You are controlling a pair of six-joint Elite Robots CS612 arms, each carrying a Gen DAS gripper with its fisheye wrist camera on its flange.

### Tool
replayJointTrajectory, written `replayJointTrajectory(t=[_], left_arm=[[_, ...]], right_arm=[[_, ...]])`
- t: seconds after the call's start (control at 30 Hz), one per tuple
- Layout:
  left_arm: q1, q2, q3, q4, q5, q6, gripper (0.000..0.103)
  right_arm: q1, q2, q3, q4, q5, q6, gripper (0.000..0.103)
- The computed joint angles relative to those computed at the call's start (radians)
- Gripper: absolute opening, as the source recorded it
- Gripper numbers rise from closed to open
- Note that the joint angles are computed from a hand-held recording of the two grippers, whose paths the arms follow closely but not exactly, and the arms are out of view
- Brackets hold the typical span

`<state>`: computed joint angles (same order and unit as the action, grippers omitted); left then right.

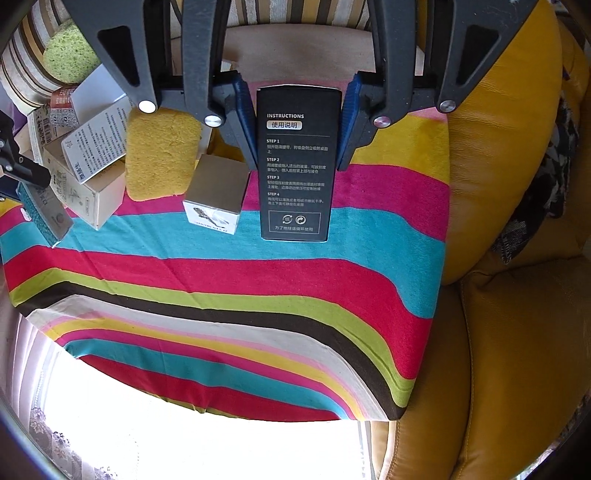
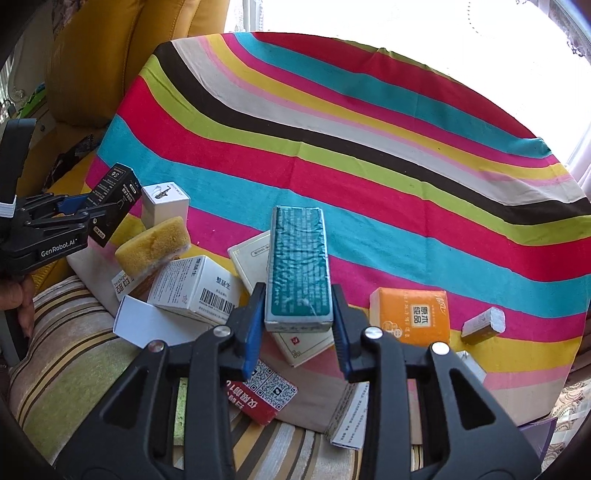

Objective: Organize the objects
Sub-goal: 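Grasp the black box with the left gripper while the right gripper grasps the teal box, then carry both boxes to the purple box while the right gripper releases the teal box inside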

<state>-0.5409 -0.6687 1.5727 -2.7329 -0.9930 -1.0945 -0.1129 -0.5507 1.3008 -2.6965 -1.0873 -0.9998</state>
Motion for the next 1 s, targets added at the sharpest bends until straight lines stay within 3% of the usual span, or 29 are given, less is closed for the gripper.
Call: replayJointTrajectory(t=[0.57,0.73,1.0], left_arm=[[-0.101,-0.047,0.017,0.022,0.136,-0.036,0.041],[-0.13,-0.045,0.004,-0.014,0.139,0.007,0.041],[-0.15,-0.013,-0.047,-0.098,0.081,0.127,0.041]], right_arm=[[-0.074,-0.072,0.126,-0.075,0.102,0.053,0.037],[-0.099,-0.093,0.163,-0.108,0.126,0.063,0.037],[-0.143,-0.115,0.201,-0.159,0.139,0.1,0.037]])
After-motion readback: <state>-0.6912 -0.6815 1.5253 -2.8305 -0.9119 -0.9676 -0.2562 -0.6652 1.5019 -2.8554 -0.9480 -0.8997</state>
